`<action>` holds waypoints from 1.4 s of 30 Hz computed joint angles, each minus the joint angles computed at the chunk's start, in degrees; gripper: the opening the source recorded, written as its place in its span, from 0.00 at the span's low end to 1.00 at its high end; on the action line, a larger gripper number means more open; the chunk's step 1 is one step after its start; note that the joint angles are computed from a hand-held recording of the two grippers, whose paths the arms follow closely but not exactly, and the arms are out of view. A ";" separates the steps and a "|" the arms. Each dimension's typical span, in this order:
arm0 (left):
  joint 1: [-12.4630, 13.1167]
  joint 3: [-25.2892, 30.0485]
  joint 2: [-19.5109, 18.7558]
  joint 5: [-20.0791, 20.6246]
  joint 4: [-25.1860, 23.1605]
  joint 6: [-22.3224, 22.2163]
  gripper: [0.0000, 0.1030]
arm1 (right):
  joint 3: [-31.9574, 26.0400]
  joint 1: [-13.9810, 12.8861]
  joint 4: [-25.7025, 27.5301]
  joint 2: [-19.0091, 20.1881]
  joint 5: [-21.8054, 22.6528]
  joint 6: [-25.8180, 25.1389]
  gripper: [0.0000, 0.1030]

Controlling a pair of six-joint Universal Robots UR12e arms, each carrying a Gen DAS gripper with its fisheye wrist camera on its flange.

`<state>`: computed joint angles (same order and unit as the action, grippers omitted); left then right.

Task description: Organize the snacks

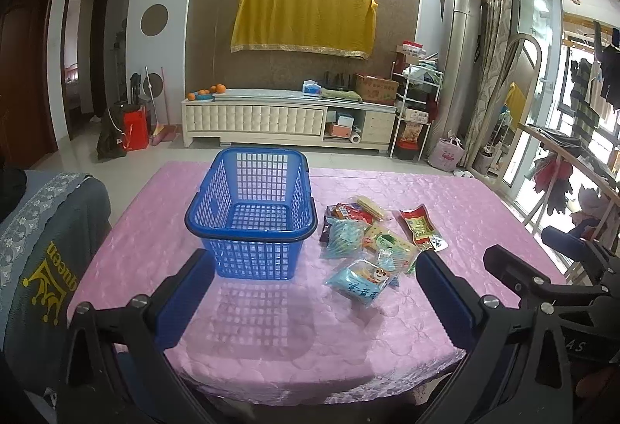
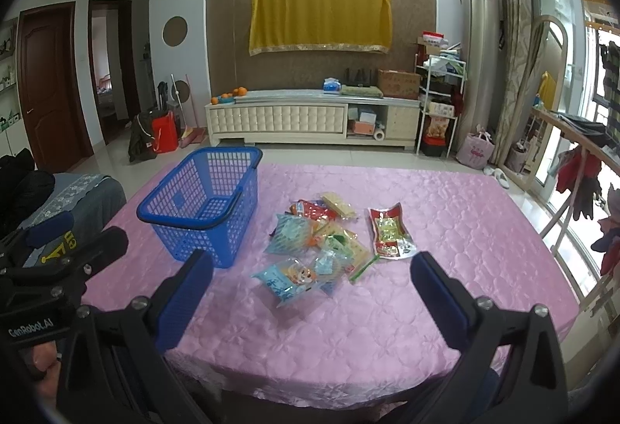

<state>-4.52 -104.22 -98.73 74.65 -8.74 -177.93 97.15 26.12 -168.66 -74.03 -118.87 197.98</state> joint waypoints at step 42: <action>-5.99 12.47 -8.35 0.95 -14.81 6.80 1.00 | 1.37 -8.10 4.74 -1.60 8.30 1.91 1.00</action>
<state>-10.51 -91.75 -107.08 75.60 -23.55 -171.13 98.52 18.02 -163.93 -75.63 -110.57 199.90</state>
